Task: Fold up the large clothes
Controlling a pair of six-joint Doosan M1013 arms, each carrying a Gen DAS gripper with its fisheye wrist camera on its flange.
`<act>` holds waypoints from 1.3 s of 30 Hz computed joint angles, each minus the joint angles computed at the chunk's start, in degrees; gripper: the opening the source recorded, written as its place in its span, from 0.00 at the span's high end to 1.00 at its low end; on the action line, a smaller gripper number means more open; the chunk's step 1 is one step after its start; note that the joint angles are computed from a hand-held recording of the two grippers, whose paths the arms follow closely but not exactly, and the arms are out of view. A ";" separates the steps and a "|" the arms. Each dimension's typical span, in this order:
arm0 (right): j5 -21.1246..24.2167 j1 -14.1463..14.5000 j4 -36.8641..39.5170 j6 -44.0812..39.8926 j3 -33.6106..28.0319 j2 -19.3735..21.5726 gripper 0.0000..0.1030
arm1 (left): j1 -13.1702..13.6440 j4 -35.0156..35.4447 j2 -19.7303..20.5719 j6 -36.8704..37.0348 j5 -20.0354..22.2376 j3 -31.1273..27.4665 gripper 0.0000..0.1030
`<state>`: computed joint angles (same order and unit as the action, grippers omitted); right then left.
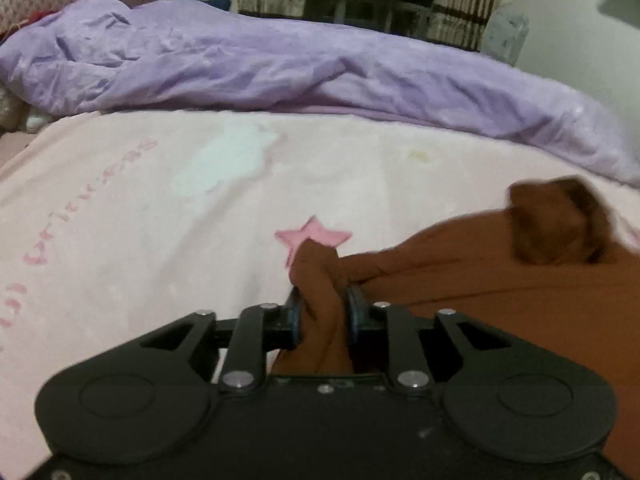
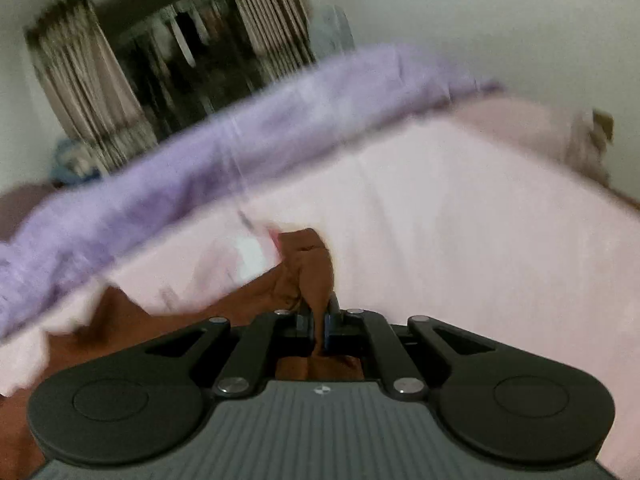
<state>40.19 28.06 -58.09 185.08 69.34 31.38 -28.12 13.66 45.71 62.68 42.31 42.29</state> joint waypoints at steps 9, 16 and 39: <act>15.29 3.66 -8.58 3.82 -3.88 -0.22 0.46 | -0.64 13.14 -3.78 -13.04 -2.71 2.22 0.26; 12.09 8.93 -27.70 11.35 -5.95 2.06 0.30 | -3.56 19.22 -7.28 -12.28 -14.43 6.73 0.00; 10.77 6.69 -0.20 -19.96 -19.66 10.23 0.49 | -5.10 10.42 2.09 2.96 5.88 -7.79 0.00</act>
